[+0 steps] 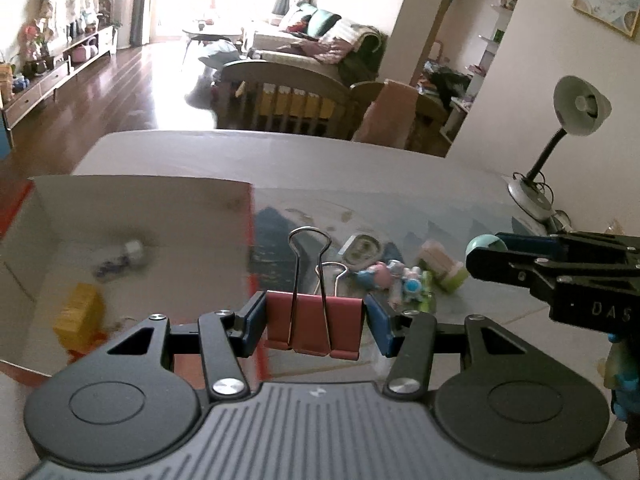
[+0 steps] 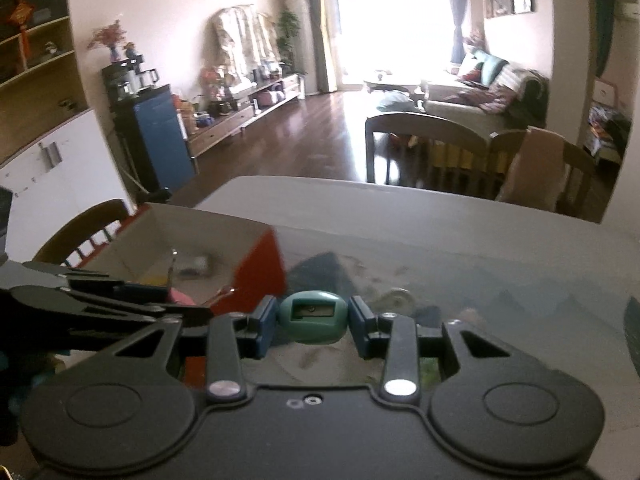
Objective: Organize rigid objects
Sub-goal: 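Carry the pink clip with the left tool while the right tool carries the sharpener to the shoebox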
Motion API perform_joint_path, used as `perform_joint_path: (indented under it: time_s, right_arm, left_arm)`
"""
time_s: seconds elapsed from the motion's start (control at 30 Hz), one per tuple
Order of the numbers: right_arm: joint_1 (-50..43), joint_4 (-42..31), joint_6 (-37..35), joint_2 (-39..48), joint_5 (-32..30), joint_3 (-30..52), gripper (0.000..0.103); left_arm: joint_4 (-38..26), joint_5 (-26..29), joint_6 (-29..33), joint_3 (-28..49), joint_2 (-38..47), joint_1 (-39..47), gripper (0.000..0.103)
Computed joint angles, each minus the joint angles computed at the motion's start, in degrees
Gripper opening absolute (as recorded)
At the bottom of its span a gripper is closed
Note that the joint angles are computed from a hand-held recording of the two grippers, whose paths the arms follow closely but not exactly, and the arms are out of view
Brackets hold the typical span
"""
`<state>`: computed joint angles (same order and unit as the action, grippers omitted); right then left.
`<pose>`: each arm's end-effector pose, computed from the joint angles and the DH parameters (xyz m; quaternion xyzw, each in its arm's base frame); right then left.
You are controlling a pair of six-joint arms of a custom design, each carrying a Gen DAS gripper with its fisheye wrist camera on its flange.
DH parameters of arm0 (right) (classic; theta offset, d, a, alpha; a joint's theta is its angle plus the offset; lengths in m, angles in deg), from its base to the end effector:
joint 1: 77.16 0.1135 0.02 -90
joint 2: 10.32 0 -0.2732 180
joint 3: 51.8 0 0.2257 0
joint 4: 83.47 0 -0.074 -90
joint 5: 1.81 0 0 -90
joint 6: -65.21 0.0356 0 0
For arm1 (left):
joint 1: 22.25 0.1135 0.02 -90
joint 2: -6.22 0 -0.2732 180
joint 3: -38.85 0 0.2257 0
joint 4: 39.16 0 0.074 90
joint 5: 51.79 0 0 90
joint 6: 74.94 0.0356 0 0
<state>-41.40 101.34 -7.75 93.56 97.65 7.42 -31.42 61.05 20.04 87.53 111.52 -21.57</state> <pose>0.2711 0.1880 0.1502 -0.1123 0.8963 0.1209 0.4115 0.2867 -0.0104 0.1081 0.1039 0.9145 -0.1682 0.3530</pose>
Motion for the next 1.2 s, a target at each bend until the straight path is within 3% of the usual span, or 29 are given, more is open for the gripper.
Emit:
perform_joint_path:
  time_s: [0.27, 0.6, 0.9, 1.2]
  right_arm:
    - [6.97, -4.22, 2.52, 5.45, 4.18, 9.82, 0.038]
    - [11.22, -8.64, 4.82, 13.84, 6.10, 21.51, 0.038]
    - [12.91, -15.98, 5.54, 24.88, 6.24, 34.54, 0.038]
    - [12.45, -27.67, 5.09, 38.21, 6.11, 53.04, 0.038]
  left_arm:
    - [-7.34, 5.25, 8.17, 3.03, -1.71, 10.40, 0.053]
    - [-15.08, 8.04, 16.70, 11.49, 3.09, 19.85, 0.053]
    - [-17.75, 5.65, 20.27, 21.89, 12.23, 23.74, 0.053]
    - [-18.86, -0.12, 22.48, 32.38, 23.02, 21.89, 0.053]
